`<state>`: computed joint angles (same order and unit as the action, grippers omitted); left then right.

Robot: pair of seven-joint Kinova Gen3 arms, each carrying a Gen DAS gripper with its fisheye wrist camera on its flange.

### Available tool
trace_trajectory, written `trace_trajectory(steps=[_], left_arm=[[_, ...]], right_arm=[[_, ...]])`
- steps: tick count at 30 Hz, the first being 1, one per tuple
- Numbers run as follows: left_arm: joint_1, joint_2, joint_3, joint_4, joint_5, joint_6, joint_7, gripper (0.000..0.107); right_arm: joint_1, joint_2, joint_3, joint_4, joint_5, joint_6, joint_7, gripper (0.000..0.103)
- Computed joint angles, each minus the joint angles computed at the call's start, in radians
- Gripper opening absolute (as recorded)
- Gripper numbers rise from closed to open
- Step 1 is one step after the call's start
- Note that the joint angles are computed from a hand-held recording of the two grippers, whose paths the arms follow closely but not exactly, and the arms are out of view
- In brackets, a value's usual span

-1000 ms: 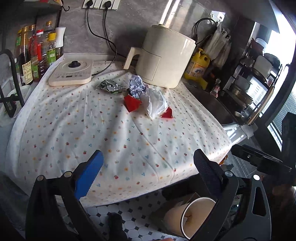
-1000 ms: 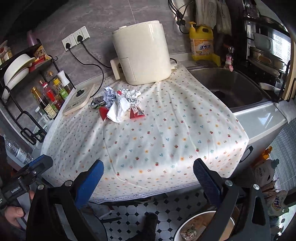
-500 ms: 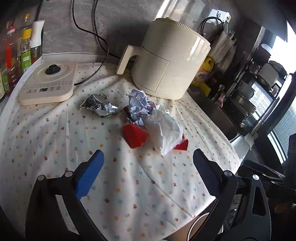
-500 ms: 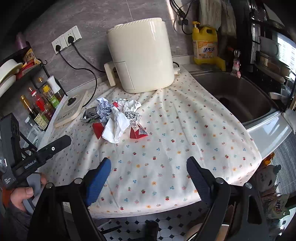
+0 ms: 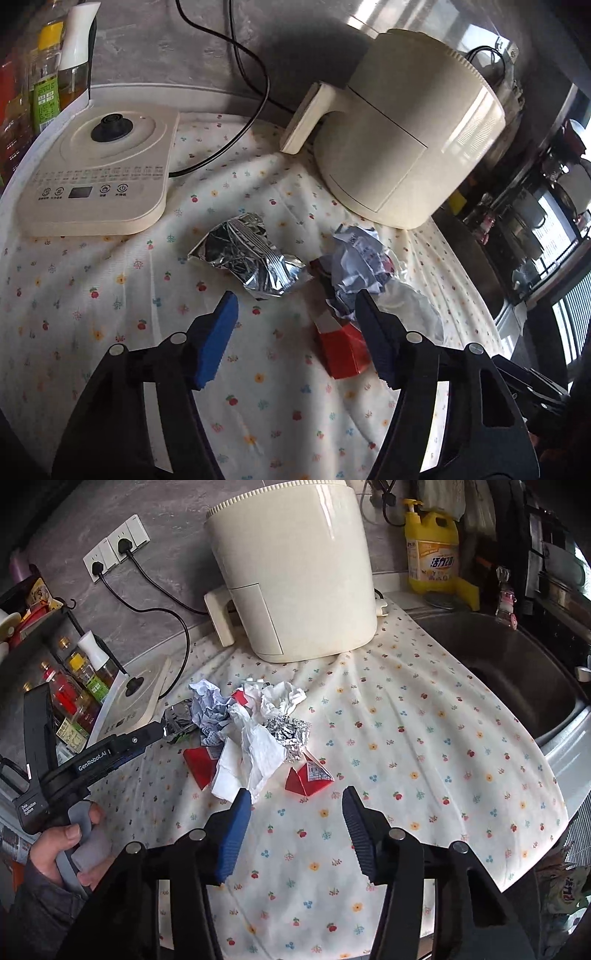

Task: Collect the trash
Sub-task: 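Close the left tool on the silver foil bag while the right tool grasps the white tissue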

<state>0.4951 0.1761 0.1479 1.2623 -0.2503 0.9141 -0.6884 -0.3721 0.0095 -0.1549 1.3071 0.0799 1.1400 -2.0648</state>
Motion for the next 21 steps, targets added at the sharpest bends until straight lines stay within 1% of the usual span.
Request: trace_trajectory(steps=[2, 5, 10, 11, 13, 15, 17, 18, 19, 20, 21], left_arm=[[-0.003, 0.007, -0.011, -0.004, -0.01, -0.008, 0.03, 0.066], [0.006, 0.044, -0.025, -0.056, -0.041, 0.039, 0.063, 0.066], [0.004, 0.107, -0.043, -0.137, -0.019, 0.106, 0.076, 0.066], [0.0, 0.116, -0.046, -0.145, -0.007, 0.109, 0.081, 0.066], [0.006, 0.128, -0.055, -0.155, -0.003, 0.114, 0.099, 0.066], [0.015, 0.142, -0.061, -0.171, -0.004, 0.128, 0.112, 0.065], [0.012, 0.145, -0.062, -0.171, 0.007, 0.129, 0.11, 0.055], [0.004, 0.149, -0.058, -0.176, 0.022, 0.134, 0.099, 0.044], [-0.006, 0.146, -0.055, -0.169, 0.042, 0.129, 0.092, 0.037], [-0.015, 0.137, -0.053, -0.152, 0.061, 0.117, 0.089, 0.033], [-0.018, 0.13, -0.053, -0.142, 0.069, 0.116, 0.088, 0.02]], right_arm=[[-0.005, 0.016, -0.003, -0.015, 0.007, 0.0, -0.009, 0.051], [-0.017, 0.039, -0.003, -0.038, 0.019, 0.004, -0.016, 0.05], [-0.034, 0.078, 0.005, -0.068, 0.025, 0.005, -0.039, 0.044], [-0.036, 0.085, 0.008, -0.073, 0.023, 0.003, -0.044, 0.042], [-0.045, 0.098, 0.01, -0.082, 0.031, -0.004, -0.052, 0.042], [-0.053, 0.121, 0.014, -0.103, 0.033, 0.011, -0.053, 0.042], [-0.055, 0.141, 0.018, -0.12, 0.022, 0.02, -0.048, 0.042], [-0.06, 0.15, 0.021, -0.127, 0.025, 0.024, -0.049, 0.042], [-0.065, 0.159, 0.023, -0.135, 0.029, 0.027, -0.051, 0.042], [-0.065, 0.165, 0.026, -0.138, 0.023, 0.027, -0.048, 0.037], [-0.063, 0.171, 0.027, -0.143, 0.013, 0.028, -0.04, 0.033]])
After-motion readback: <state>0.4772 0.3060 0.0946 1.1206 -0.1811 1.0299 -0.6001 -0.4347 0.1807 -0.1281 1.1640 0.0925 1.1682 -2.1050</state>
